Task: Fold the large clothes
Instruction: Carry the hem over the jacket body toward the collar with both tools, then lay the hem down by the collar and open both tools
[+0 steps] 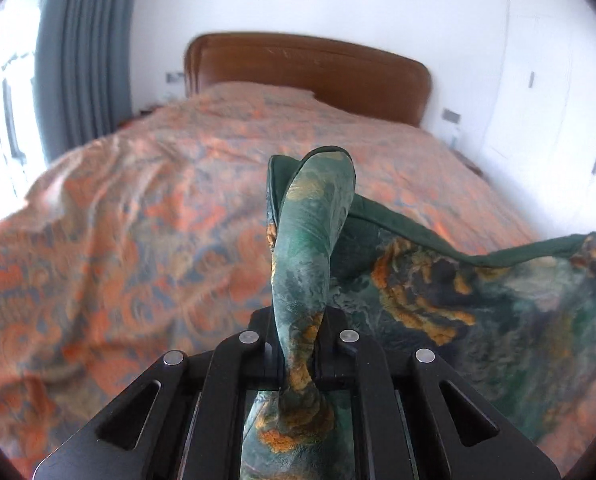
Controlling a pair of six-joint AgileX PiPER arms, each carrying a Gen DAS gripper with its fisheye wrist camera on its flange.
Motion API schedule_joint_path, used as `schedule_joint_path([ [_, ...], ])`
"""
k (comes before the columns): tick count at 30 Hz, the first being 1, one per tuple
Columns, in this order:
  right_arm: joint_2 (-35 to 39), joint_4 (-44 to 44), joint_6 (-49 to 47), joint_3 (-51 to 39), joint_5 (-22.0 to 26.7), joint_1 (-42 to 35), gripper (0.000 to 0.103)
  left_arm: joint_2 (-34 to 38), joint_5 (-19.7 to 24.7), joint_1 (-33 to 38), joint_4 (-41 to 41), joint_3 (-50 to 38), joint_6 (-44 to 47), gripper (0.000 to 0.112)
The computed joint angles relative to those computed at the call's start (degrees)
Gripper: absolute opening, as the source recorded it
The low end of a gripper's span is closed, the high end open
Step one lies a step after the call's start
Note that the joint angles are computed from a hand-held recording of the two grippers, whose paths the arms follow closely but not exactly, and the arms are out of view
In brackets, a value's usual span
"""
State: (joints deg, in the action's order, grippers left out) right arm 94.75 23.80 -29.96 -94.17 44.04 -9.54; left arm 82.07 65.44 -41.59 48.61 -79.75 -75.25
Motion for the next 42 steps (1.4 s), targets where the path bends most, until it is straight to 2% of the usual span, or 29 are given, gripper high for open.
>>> schedule_joint_path([
  [4,6.34,-5.27,7.41,-4.84,-2.48,2.98,0.012,3.80,-7.16,6.09,-2.34,6.34,-2.69,0.008],
  [6,8.99,-9.03,9.14,-2.78,-4.96,4.66,0.012,5.27,-11.58,8.15,-3.96,11.73,-4.31,0.009],
  [8,11.80,-13.00,10.36,0.65,-7.48,6.06,0.012,5.87,-17.15,8.35,-1.75,19.17,-9.76,0.010],
  [9,13.18,-13.70,9.81,3.15,-9.64,6.26,0.012,5.81,-18.50,8.01,-0.21,21.20,-12.49,0.011],
  [13,16.07,-3.10,0.24,9.12,-15.11,4.32,0.013,4.55,-23.84,7.57,5.47,26.78,-22.48,0.015],
  [15,17.47,4.77,-6.36,9.92,-15.88,2.65,0.014,3.83,-27.92,9.41,7.77,29.62,-25.90,0.017],
  [17,19.16,11.42,-11.62,9.75,-15.41,0.95,0.015,4.12,-28.85,9.05,10.44,30.91,-29.67,0.018],
  [23,20.64,22.31,-20.49,10.96,-14.89,-0.85,0.015,4.81,-30.08,8.85,12.19,31.29,-32.21,0.019],
  [25,20.86,24.53,-22.11,10.61,-13.28,-1.90,0.016,5.20,-30.93,9.62,12.37,31.29,-32.09,0.019],
  [30,21.53,20.93,-18.82,8.95,-12.79,-1.40,0.018,5.10,-32.55,11.48,8.27,30.17,-27.36,0.022],
  [32,22.08,18.56,-15.80,7.15,-11.62,-0.98,0.019,5.13,-30.60,11.75,3.28,28.29,-22.26,0.029],
  [34,23.20,17.18,-12.31,3.49,-6.65,-2.02,0.023,5.46,-26.90,11.71,-1.78,25.46,-16.68,0.048],
  [35,24.00,16.09,-9.50,0.70,-3.03,-2.93,0.028,5.05,-23.67,11.53,-5.12,23.45,-13.15,0.056],
  [37,24.48,13.52,-3.48,-3.27,1.94,-4.22,0.046,2.59,-21.00,10.81,-7.64,22.80,-11.14,0.086],
  [38,23.68,12.28,-0.87,-3.88,3.03,-4.72,0.064,-0.21,-19.93,9.46,-7.21,23.69,-12.34,0.091],
  [39,22.43,12.40,-0.26,-3.30,3.12,-5.16,0.074,-2.28,-19.02,8.10,-6.50,24.68,-13.97,0.093],
  [42,15.15,10.28,-0.56,2.26,0.62,-5.73,0.078,-9.70,-15.02,0.62,-4.63,28.61,-20.48,0.093],
])
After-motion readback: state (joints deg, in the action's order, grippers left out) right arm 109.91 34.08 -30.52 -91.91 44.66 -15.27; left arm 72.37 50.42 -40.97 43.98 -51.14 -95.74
